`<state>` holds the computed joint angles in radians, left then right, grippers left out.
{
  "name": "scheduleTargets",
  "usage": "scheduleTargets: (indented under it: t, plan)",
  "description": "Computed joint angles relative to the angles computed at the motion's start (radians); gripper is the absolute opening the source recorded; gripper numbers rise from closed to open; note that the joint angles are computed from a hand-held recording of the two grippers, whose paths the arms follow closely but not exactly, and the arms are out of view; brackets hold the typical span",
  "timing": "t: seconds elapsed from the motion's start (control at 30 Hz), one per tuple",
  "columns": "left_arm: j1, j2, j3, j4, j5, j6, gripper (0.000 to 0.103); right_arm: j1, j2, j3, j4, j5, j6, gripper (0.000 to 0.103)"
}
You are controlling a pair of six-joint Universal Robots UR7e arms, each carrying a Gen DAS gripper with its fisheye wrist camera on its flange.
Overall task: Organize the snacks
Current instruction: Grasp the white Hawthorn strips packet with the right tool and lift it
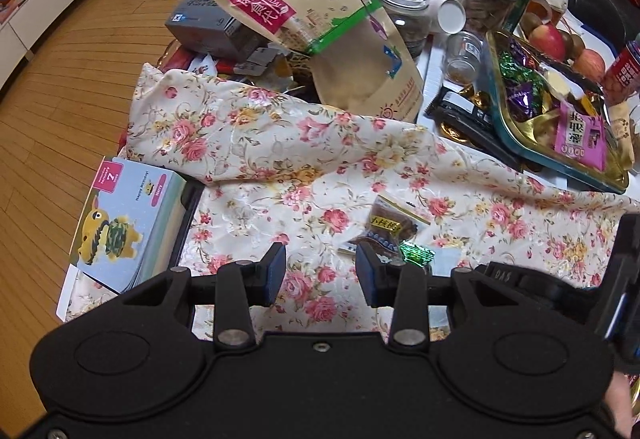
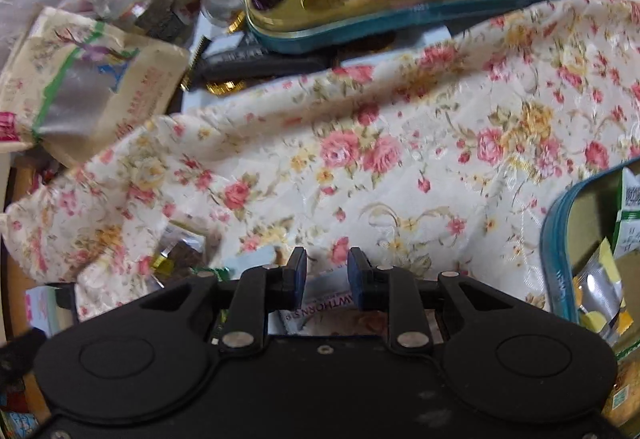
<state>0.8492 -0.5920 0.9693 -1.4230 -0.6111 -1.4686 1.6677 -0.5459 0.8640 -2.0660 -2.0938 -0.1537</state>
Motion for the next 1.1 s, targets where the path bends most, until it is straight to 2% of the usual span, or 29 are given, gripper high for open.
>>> scheduleTargets:
  t: [0.07,0.13,0.4,0.6,0.7,0.8,0.9,1.0,1.1]
  plan:
    - [0.003,-0.003,0.002,-0.001,-0.003,-0.002,0.047,0.003,-0.015,0.043,-0.051,-0.013,-0.055,0.027]
    - [0.004,-0.005,0.004,0.001,-0.004,-0.01,0.047,0.009,-0.02,0.052,-0.031,-0.035,-0.08,0.027]
    - [-0.001,0.011,-0.009,0.009,-0.002,0.017,0.047,0.004,-0.077,0.08,0.193,0.001,-0.112,0.028]
    - [-0.003,0.035,-0.031,0.014,-0.014,0.046,0.047,-0.014,-0.096,0.062,0.302,0.045,-0.051,0.029]
    - [-0.005,0.045,-0.041,0.019,-0.012,0.062,0.047,-0.02,-0.095,0.028,0.358,0.085,0.013,0.029]
    - [-0.005,0.051,-0.048,0.025,-0.01,0.069,0.047,-0.03,-0.078,-0.038,0.475,0.136,0.11,0.029]
    - [-0.003,0.054,-0.055,0.03,-0.013,0.063,0.048,-0.032,-0.07,-0.065,0.551,0.144,0.148,0.03]
    - [-0.002,0.055,-0.054,0.026,-0.019,0.064,0.048,-0.026,-0.077,-0.027,0.525,0.123,0.144,0.03]
    - [-0.003,0.051,-0.047,0.018,-0.019,0.067,0.048,-0.015,-0.091,0.032,0.416,0.084,0.123,0.031]
